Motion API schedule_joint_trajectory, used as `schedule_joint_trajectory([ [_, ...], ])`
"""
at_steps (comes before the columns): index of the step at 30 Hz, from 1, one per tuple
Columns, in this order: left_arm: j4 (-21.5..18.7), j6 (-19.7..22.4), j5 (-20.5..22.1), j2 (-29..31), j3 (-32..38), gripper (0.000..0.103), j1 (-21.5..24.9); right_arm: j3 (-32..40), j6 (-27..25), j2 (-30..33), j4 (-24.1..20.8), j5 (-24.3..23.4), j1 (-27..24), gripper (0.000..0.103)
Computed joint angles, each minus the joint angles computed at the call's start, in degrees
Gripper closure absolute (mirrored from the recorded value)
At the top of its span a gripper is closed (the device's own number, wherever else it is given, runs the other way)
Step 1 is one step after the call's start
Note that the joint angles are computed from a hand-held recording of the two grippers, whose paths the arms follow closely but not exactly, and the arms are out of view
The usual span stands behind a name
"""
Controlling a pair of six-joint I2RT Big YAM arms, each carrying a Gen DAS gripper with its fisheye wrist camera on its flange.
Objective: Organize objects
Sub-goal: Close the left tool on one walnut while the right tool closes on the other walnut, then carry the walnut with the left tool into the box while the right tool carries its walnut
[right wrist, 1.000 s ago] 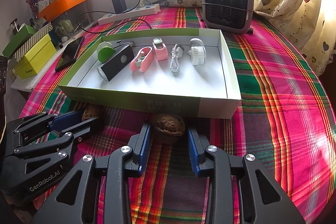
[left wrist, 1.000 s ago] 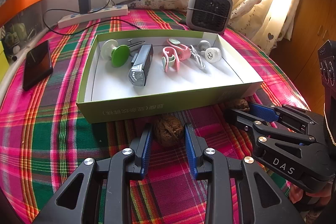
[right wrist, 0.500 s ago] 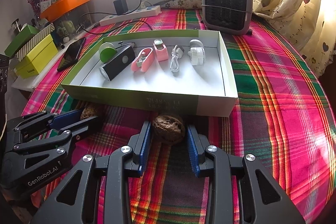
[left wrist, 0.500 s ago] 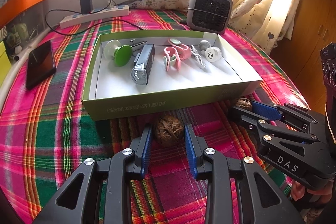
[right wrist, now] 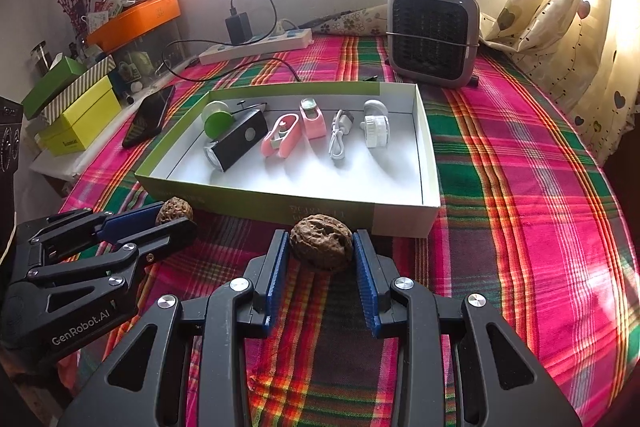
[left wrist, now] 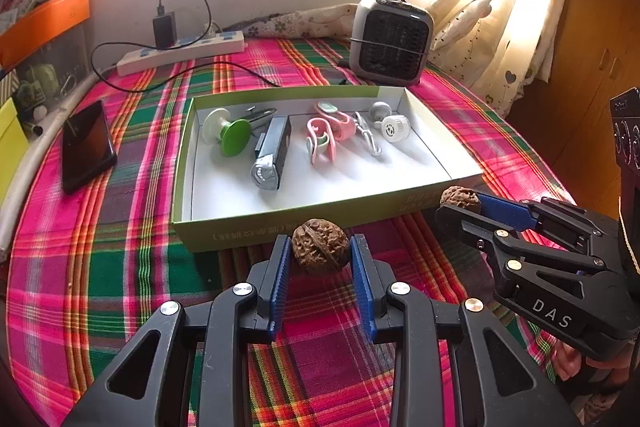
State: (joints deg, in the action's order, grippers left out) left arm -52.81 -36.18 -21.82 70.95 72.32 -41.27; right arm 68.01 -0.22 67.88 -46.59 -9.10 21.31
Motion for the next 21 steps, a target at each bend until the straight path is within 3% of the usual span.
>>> schedule_joint_trajectory([
  [7, -0.41, 1.79, -0.76, 0.85, 2.46, 0.075, 0.84, 1.89, -0.83, 0.47, 0.37, 0.15, -0.44, 0.069],
  [21, 0.64, 5.12, 2.98, 5.54, 6.48, 0.075, 4.82, 6.96, -1.57, 5.86, -0.14, 0.46, -1.92, 0.069],
])
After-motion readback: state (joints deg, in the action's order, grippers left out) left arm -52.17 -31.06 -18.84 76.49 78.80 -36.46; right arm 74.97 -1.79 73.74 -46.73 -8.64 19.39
